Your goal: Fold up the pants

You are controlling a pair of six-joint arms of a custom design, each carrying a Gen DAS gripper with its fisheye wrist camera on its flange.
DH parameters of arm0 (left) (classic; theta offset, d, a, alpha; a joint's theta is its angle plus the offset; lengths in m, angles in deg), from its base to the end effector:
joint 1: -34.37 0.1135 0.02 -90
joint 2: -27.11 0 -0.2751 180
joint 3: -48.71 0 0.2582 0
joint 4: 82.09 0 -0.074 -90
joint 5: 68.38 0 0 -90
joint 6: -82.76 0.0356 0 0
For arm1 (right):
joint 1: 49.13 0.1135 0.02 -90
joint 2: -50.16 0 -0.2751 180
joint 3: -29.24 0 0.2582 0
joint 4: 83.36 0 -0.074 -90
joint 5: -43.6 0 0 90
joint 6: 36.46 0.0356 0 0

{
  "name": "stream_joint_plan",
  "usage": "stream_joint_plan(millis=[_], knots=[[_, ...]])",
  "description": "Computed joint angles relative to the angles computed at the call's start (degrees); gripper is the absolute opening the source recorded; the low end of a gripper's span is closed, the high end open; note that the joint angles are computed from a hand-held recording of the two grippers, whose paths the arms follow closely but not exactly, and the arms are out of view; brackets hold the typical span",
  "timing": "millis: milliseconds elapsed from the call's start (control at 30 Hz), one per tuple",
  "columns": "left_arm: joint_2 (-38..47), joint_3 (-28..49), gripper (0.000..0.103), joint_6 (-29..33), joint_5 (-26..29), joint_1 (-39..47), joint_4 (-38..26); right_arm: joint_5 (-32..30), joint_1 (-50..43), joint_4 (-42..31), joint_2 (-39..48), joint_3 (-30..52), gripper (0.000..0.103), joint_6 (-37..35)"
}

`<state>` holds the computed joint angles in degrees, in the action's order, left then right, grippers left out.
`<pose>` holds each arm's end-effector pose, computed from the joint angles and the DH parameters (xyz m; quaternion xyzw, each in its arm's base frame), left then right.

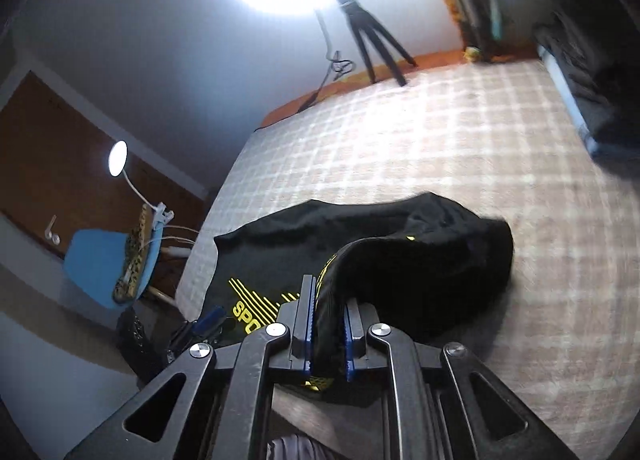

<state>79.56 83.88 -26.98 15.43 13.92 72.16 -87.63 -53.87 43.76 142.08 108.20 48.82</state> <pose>0.1689 -0.0589 0.1803 -0.0158 0.9159 -0.0902 0.3907 0.3229 -0.0032 0.2386 -0.0735 0.9153 0.3270 0.2236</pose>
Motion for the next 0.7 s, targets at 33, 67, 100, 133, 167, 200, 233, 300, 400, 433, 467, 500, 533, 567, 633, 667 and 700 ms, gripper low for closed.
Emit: stream_joint_plan(millis=[33, 67, 100, 133, 167, 200, 233, 300, 400, 433, 467, 500, 533, 567, 633, 667, 700], knots=[[-1.66, -0.6, 0.037, 0.26, 0.75, 2.12, -0.72, 0.74, 1.34, 0.12, -0.21, 0.48, 0.009, 0.22], [-2.91, -1.11, 0.037, 0.15, 1.04, 3.13, -1.21, 1.75, 3.93, 0.44, -0.27, 1.47, 0.009, 1.05], [-4.28, -1.58, 0.037, 0.31, 1.6, 4.56, -1.83, 2.36, 5.66, 0.67, -0.24, 2.04, 0.009, 1.52], [-6.98, -2.29, 0.037, 0.54, 2.15, 6.62, -3.44, 3.31, 7.98, 1.14, -0.12, 2.81, 0.009, 2.45], [-8.56, -2.69, 0.037, 0.78, 2.49, 8.03, -4.33, 4.48, 10.79, 1.86, 0.34, 3.73, 0.009, 3.41], [-10.48, -3.16, 0.037, 1.21, 3.01, 9.79, -5.43, 5.52, 13.72, 2.39, 1.07, 4.85, 0.009, 4.04], [-13.57, -3.8, 0.037, 1.79, 3.83, 12.82, -7.35, 6.7, 16.7, 3.02, 1.98, 6.02, 0.009, 4.84], [-19.2, -4.91, 0.037, 2.94, 6.48, 18.95, -11.16, 9.08, 23.27, 4.32, 4.86, 8.73, 0.009, 6.27], [-24.5, -5.71, 0.037, 6.6, 12.55, 30.01, -16.03, 11.98, 32.03, 4.7, 11.66, 14.55, 0.009, 7.06], [-26.05, -5.98, 0.037, 9.05, 15.43, 35.23, -17.95, 12.92, 34.43, 4.52, 13.94, 16.46, 0.009, 6.91], [-27.06, -6.15, 0.037, 10.46, 16.74, 37.98, -19.13, 13.95, 36.99, 4.08, 16.78, 18.97, 0.009, 6.83], [-27.94, -6.29, 0.037, 12.04, 18.19, 40.94, -20.24, 14.53, 39.03, 3.44, 19.51, 21.43, 0.009, 6.61], [-29.25, -6.57, 0.037, 15.23, 21.63, 46.7, -22.19, 15.12, 40.69, 3.29, 21.73, 23.08, 0.009, 6.56], [-29.11, -6.62, 0.037, 16.98, 23.65, 49.82, -22.66, 15.82, 42.22, 2.98, 24.06, 24.74, 0.009, 6.41], [-28.52, -6.6, 0.037, 18.76, 25.84, 53.21, -23.01, 17.02, 44.73, 1.16, 28.35, 28.02, 0.01, 4.87], [-28.32, -6.6, 0.037, 19.48, 26.91, 54.22, -23.21, 17.24, 45.35, -0.56, 30.0, 29.79, 0.016, 3.62], [-27.73, -6.54, 0.037, 20.77, 28.64, 55.75, -23.32, 17.27, 45.65, -2.67, 31.24, 31.19, 0.025, 2.02]])
